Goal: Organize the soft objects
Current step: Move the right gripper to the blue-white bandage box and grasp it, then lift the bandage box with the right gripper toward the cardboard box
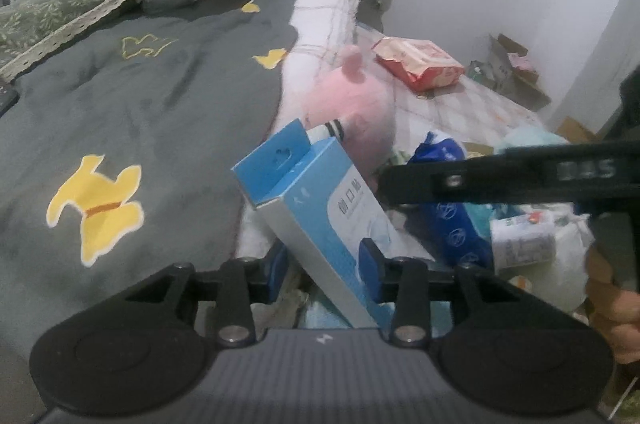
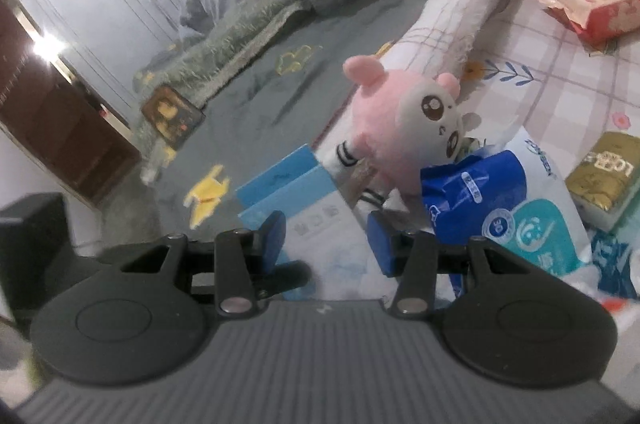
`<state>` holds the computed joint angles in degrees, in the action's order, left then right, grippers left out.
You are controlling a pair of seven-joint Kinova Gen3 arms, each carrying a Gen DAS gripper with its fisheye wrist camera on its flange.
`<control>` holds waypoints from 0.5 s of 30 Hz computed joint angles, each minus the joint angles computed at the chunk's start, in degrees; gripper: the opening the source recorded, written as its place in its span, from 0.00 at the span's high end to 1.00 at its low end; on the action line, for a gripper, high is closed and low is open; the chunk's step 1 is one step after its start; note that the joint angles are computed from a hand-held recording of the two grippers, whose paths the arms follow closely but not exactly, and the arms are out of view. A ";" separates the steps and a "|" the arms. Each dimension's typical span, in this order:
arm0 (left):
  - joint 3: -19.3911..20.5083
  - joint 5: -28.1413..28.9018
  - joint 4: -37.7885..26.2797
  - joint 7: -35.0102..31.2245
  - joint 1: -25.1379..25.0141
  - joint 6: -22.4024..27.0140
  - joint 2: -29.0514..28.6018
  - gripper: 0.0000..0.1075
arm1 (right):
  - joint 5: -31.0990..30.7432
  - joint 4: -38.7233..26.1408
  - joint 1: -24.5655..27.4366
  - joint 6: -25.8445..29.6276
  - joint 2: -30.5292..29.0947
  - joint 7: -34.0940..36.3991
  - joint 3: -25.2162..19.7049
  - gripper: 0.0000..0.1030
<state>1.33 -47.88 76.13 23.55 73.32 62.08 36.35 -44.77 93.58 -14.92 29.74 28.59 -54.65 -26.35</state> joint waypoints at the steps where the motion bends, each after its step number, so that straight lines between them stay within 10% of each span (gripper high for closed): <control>1: 0.08 0.12 0.00 -0.06 -0.03 0.03 0.00 0.61 | 0.83 -0.36 -0.97 -0.15 0.30 -0.77 0.81 0.56; 15: -0.20 2.27 -2.14 -2.39 -0.03 0.75 1.40 0.58 | 2.02 -4.10 -1.30 2.98 5.36 -3.28 0.08 0.55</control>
<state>1.12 -45.61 73.99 21.16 73.29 62.82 37.75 -42.75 89.48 -16.21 32.72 33.94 -57.93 -26.27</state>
